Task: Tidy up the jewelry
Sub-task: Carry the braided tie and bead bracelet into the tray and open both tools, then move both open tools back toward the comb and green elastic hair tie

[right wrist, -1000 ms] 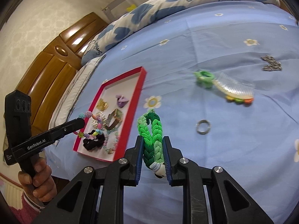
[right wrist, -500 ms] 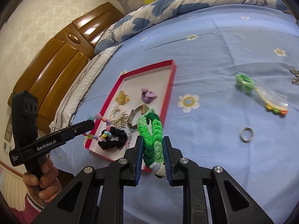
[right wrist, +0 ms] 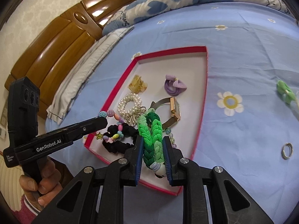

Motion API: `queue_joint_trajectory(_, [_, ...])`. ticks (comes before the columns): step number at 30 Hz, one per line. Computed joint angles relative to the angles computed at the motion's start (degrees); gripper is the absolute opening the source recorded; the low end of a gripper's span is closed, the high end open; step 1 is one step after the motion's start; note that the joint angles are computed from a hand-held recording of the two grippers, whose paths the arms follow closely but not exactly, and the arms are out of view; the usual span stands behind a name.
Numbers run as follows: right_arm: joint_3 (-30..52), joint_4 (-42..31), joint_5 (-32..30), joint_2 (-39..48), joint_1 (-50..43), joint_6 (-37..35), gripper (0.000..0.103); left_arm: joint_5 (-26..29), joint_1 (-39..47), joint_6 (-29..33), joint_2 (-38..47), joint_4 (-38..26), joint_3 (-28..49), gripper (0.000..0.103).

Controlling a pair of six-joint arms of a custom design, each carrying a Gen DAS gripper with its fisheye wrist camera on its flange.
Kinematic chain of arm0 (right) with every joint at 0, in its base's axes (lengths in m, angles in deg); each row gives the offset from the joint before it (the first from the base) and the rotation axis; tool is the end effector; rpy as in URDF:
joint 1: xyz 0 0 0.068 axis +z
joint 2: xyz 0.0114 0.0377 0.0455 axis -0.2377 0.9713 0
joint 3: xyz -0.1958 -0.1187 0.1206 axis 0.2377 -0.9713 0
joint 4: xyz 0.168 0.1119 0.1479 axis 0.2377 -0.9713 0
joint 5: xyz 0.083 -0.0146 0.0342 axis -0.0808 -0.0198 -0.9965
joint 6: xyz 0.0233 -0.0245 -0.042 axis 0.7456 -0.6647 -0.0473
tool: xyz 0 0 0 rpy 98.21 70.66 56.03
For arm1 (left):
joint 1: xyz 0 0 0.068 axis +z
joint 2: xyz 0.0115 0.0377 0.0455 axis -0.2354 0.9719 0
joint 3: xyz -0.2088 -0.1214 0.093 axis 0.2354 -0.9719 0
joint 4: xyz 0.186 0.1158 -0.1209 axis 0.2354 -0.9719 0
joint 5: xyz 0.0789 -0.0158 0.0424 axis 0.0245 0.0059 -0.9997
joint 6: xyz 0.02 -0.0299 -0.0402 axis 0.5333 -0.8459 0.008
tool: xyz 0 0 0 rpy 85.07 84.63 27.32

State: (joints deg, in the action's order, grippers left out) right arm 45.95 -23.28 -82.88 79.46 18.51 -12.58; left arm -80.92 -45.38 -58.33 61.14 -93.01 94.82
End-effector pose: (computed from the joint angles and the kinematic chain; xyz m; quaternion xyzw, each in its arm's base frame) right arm 0.3201 0.2215 0.2759 -0.2350 0.9137 0.3015 0.1381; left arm 0.2479 -0.1466 0.2835 -0.2101 0.9346 -0.1298 0.2559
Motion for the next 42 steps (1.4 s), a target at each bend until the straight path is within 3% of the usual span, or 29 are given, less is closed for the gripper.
queue_joint_trajectory(18, [4.48, -2.44, 1.57, 5.57, 2.02, -1.73, 0.026, -0.82, 1.00, -0.36, 1.70, -1.64, -1.29, 0.009])
queue_joint_trajectory(23, [4.09, -2.18, 0.54, 5.45, 1.76, -1.65, 0.036, -1.29, 0.69, -0.54, 2.14, -3.01, -0.19, 0.026])
queue_joint_trajectory(28, [2.95, -1.78, 0.33, 3.92, 1.28, -1.47, 0.036, -1.95, 0.01, -0.90, 2.22, -4.71, 1.21, 0.031])
queue_joint_trajectory(33, [0.44, -1.29, -0.81, 0.40, -0.83, -1.18, 0.045, -4.47, -1.85, -1.53, 2.27, -7.52, 4.02, 0.050])
queue_joint_trajectory(42, [-4.46, -0.86, -2.07, -5.90, -5.85, -0.72, 0.046, -5.49, -3.88, -1.70, 4.08, -10.25, 9.25, 0.054])
